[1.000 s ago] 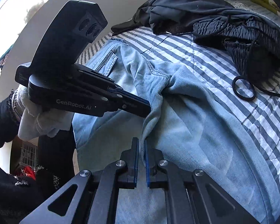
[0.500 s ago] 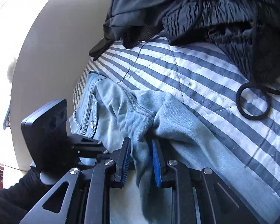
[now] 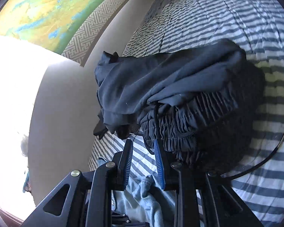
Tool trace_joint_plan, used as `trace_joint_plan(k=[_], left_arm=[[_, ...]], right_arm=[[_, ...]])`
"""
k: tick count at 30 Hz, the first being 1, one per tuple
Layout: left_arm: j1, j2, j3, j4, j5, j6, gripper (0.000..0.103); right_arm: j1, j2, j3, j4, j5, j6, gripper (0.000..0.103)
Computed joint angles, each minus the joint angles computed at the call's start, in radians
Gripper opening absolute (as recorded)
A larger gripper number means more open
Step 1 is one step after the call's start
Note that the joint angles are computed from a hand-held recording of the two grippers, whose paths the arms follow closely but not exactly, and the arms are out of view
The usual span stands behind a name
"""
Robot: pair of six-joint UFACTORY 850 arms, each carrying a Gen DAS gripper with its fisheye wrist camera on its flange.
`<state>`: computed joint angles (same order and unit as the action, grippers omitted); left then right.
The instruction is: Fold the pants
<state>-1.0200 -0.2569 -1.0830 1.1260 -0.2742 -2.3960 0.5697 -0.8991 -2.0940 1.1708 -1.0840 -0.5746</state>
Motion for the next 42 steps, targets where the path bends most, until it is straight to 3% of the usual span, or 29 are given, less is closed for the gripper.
trace_joint_plan(k=[3,6,8,10,11,14,15,17,20,22,23,25,27,29,31,34,36,39,42], left_arm=[[-0.007,0.001,0.003,0.016,-0.004,-0.015,0.001],[-0.010,0.002,0.005,0.031,-0.006,-0.031,0.001],[-0.011,0.001,0.005,0.036,-0.008,-0.035,0.001],[-0.011,0.004,0.008,0.037,-0.009,-0.032,0.001],[-0.011,0.004,0.009,0.048,-0.007,-0.043,0.001],[-0.011,0.006,0.011,0.064,-0.002,-0.072,0.001],[-0.011,0.006,0.011,0.061,-0.003,-0.070,0.001],[-0.011,0.006,0.009,0.046,-0.006,-0.054,0.001],[-0.007,0.011,0.013,0.051,0.004,-0.069,0.001],[-0.006,0.020,0.014,0.019,0.003,-0.053,0.001],[-0.011,0.031,0.016,-0.005,-0.015,-0.031,0.001],[-0.037,0.067,0.019,-0.042,-0.119,0.000,0.001],[-0.078,0.127,0.039,-0.072,-0.296,-0.010,0.001],[-0.095,0.193,0.086,-0.118,-0.403,-0.039,0.001],[-0.084,0.231,0.128,-0.266,-0.506,0.030,0.001],[-0.056,0.309,0.242,-0.268,-0.410,-0.104,0.002],[-0.077,0.286,0.208,-0.237,-0.454,-0.128,0.001],[-0.099,0.207,0.086,-0.271,-0.516,0.061,0.000],[-0.105,0.114,-0.049,-0.328,-0.526,0.218,0.000]], right_arm=[[0.018,-0.025,-0.041,-0.101,-0.128,-0.001,0.022],[0.054,-0.004,0.009,-0.191,-0.130,0.003,0.018],[0.063,-0.011,0.019,-0.197,-0.165,0.014,0.010],[0.069,-0.011,0.032,-0.192,-0.180,0.009,0.008],[0.076,-0.006,0.037,-0.198,-0.159,0.005,0.008],[0.083,0.071,0.116,-0.279,0.043,-0.034,0.007],[0.080,0.076,0.109,-0.269,0.067,-0.034,0.007],[0.074,0.080,0.095,-0.211,0.037,-0.063,0.010],[0.086,0.070,0.061,-0.195,-0.078,-0.110,0.010],[0.111,0.055,0.045,-0.247,-0.128,-0.139,0.010],[0.128,0.059,0.057,-0.293,-0.090,-0.146,0.010],[0.146,0.023,0.024,-0.408,0.016,-0.049,0.006],[0.129,-0.038,-0.052,-0.376,-0.002,0.067,0.001],[0.112,0.006,0.013,-0.327,0.046,0.045,0.005],[0.083,0.062,0.089,-0.232,0.025,-0.016,0.009],[0.052,0.218,0.288,-0.148,0.088,-0.153,0.009],[0.036,0.348,0.450,-0.111,0.174,-0.238,0.012],[0.051,0.522,0.649,-0.152,0.410,-0.263,0.046],[0.080,0.647,0.790,-0.348,0.620,-0.155,0.051]])
